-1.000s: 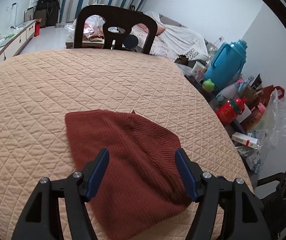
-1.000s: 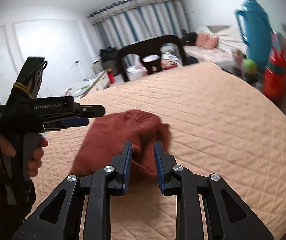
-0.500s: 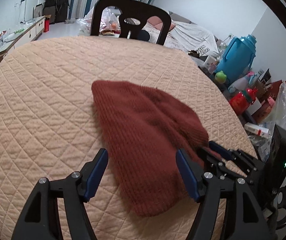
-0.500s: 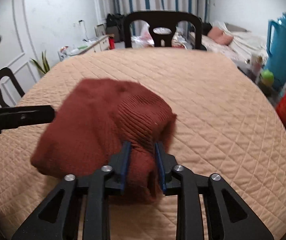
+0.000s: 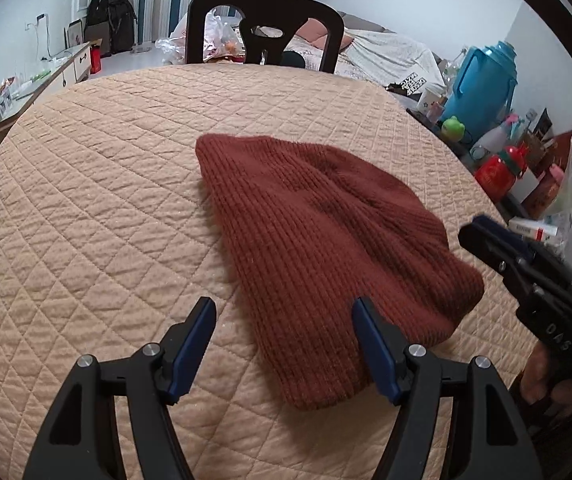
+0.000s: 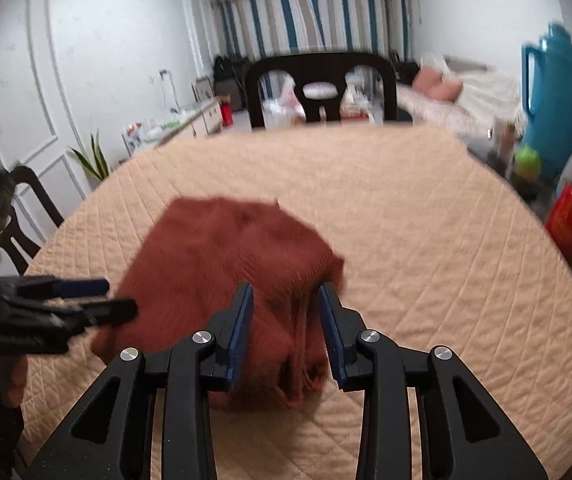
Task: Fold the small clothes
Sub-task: 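Lower the held fold onto the sweater and open the right gripper, then move both grippers to the folded sweater edge and close on it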
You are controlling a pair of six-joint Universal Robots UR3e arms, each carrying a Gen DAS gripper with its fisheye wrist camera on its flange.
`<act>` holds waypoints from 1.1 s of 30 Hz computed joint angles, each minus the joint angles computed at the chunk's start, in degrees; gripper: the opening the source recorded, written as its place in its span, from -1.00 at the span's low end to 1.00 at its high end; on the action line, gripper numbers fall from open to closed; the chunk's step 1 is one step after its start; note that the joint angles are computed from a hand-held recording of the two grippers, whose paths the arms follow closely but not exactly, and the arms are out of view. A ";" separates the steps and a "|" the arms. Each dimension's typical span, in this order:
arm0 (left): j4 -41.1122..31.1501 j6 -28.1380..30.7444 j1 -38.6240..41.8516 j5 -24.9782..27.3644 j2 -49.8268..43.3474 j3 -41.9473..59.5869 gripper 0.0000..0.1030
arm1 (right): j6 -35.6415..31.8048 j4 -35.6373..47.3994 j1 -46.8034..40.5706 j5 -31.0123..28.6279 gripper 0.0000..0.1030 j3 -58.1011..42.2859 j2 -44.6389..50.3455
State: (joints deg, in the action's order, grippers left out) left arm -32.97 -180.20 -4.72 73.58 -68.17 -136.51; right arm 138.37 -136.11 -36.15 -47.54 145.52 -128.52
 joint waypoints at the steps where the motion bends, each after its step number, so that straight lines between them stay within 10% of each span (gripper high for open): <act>1: 0.23 -0.41 -0.46 0.36 -0.03 -0.25 0.41 | -0.78 -0.22 1.49 -0.31 -0.34 -0.82 1.77; 7: 1.78 0.10 -1.16 0.86 0.05 -2.19 0.45 | 4.98 -17.65 9.81 -9.44 -0.34 -1.73 20.22; 23: -8.21 8.06 8.05 -7.40 13.38 -6.68 0.61 | -5.86 4.27 0.37 -1.05 -0.30 -5.64 15.56; 33: -15.01 10.04 14.43 -11.51 18.34 -6.51 0.71 | -6.19 8.44 -1.95 0.88 0.09 -7.65 16.29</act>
